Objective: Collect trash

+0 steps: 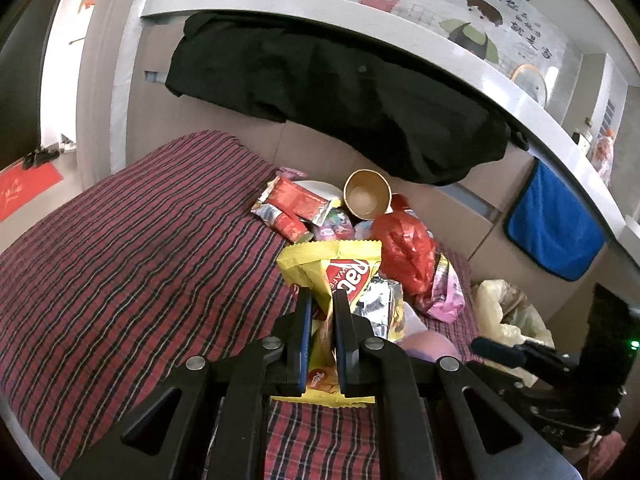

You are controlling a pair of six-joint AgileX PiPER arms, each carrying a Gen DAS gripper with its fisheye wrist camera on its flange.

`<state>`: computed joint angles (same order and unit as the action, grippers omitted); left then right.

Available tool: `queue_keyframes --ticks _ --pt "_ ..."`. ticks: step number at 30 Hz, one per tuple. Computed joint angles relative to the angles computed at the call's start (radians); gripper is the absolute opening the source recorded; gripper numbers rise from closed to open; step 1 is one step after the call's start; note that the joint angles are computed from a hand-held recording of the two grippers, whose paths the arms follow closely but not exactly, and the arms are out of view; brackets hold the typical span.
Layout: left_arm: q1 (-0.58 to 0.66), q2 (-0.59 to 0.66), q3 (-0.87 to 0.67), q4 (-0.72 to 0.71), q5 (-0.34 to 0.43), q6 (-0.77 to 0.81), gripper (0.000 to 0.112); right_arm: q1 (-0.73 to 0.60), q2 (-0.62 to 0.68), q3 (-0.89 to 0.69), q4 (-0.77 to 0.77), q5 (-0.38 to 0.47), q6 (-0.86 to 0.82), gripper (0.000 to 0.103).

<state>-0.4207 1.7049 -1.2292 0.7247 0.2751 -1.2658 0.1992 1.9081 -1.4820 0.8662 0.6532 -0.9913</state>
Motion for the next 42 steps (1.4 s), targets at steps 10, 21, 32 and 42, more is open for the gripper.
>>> queue_keyframes --ticks 10,21,32,42 --pt "0.006 -0.059 0.043 0.083 0.017 -0.08 0.011 0.093 -0.039 0.042 -0.043 -0.052 -0.032 0.038" --pt "0.01 -0.082 0.072 0.078 0.016 -0.085 0.011 0.128 -0.016 0.026 -0.229 -0.17 0.163 0.037" --pt "-0.035 -0.066 0.03 0.062 0.073 -0.035 0.011 0.117 0.006 0.008 -0.193 -0.13 0.162 0.028" --pt "-0.25 0.015 -0.326 0.211 0.252 -0.011 0.011 -0.032 -0.233 -0.015 -0.175 -0.159 0.208 0.027"
